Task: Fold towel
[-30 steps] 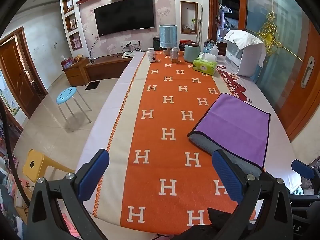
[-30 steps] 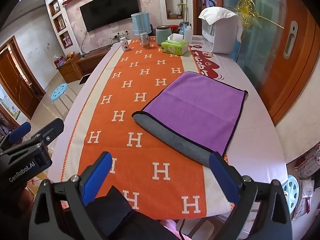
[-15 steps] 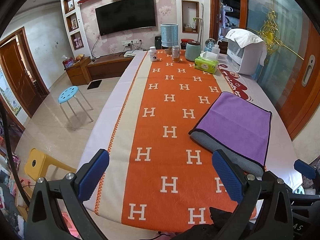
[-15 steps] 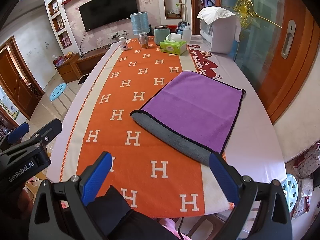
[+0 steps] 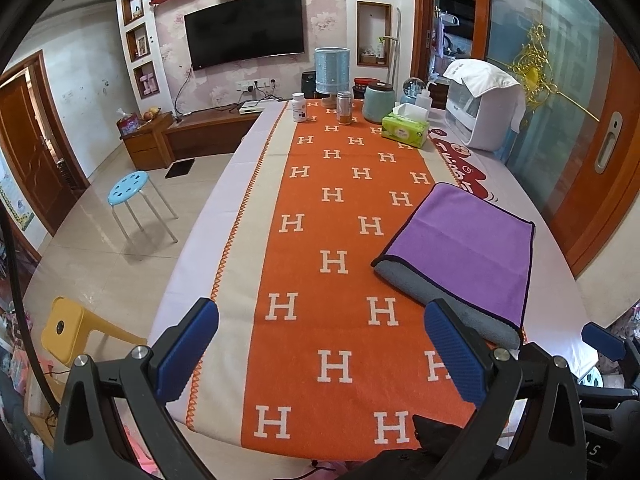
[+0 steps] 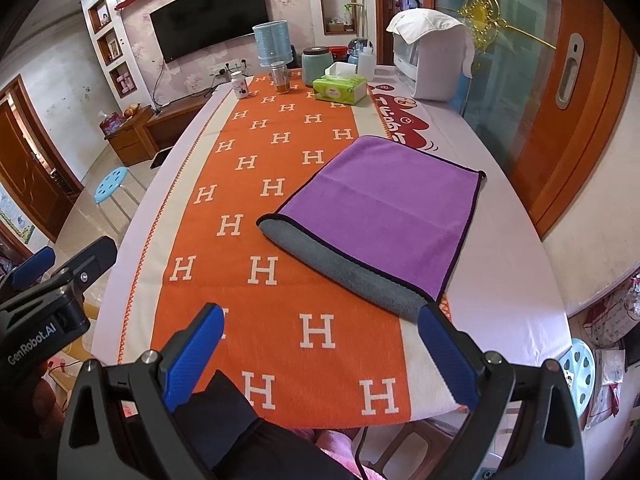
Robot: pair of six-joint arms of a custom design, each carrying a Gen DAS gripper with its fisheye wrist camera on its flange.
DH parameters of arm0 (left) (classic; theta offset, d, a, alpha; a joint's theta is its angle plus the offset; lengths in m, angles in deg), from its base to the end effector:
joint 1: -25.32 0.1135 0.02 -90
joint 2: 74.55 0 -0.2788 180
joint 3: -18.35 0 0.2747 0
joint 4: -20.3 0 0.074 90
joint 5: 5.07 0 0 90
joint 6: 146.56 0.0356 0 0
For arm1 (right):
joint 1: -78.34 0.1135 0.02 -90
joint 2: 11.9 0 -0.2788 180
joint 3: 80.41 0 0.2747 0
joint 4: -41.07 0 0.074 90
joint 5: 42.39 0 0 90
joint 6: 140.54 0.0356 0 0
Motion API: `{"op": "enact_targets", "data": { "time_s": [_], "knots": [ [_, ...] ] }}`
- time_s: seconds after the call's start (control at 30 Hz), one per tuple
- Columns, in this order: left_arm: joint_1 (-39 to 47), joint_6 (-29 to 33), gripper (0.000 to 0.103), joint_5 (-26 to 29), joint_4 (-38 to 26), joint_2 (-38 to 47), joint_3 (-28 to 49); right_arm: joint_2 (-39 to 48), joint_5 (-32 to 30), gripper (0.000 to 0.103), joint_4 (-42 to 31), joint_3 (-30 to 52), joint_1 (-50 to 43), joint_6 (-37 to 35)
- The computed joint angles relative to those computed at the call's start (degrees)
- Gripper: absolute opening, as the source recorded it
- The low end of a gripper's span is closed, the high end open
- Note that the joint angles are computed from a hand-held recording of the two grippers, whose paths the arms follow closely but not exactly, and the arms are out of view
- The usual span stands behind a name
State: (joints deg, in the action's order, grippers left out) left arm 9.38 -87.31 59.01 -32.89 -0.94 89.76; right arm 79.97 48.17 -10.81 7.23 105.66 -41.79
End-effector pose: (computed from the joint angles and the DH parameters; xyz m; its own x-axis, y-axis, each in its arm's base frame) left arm 0.2697 -0.0608 0.2832 -0.6844 -0.2828 -0.6721 -0.3975 0.9174 0.0188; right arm 0.3237 0.1668 0.2809 -0.7980 -0.2410 -0.5523 -0.3366 0.9385 0.0768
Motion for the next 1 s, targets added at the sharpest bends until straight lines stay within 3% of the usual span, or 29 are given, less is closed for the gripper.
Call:
{"op": "enact_targets", "data": {
  "time_s": [0.57, 0.77, 1.0],
  "knots": [
    [7.01, 13.35, 0.102, 11.4, 5.07, 0.32, -0.74, -0.7, 4.86, 0.098, -0.68, -1.31, 2.62, 9.95],
    [8.66, 18.21, 0.102, 15.75, 6.8, 2.28, 0.08, -1.76, 6.51, 0.096, 1.68, -3.7, 2.79, 13.65],
    [8.61, 21.41, 0.102, 18.33, 8.93, 6.68, 2.0, -3.76, 6.1, 0.095, 5.37, -7.04, 1.13, 13.16]
  ]
}}
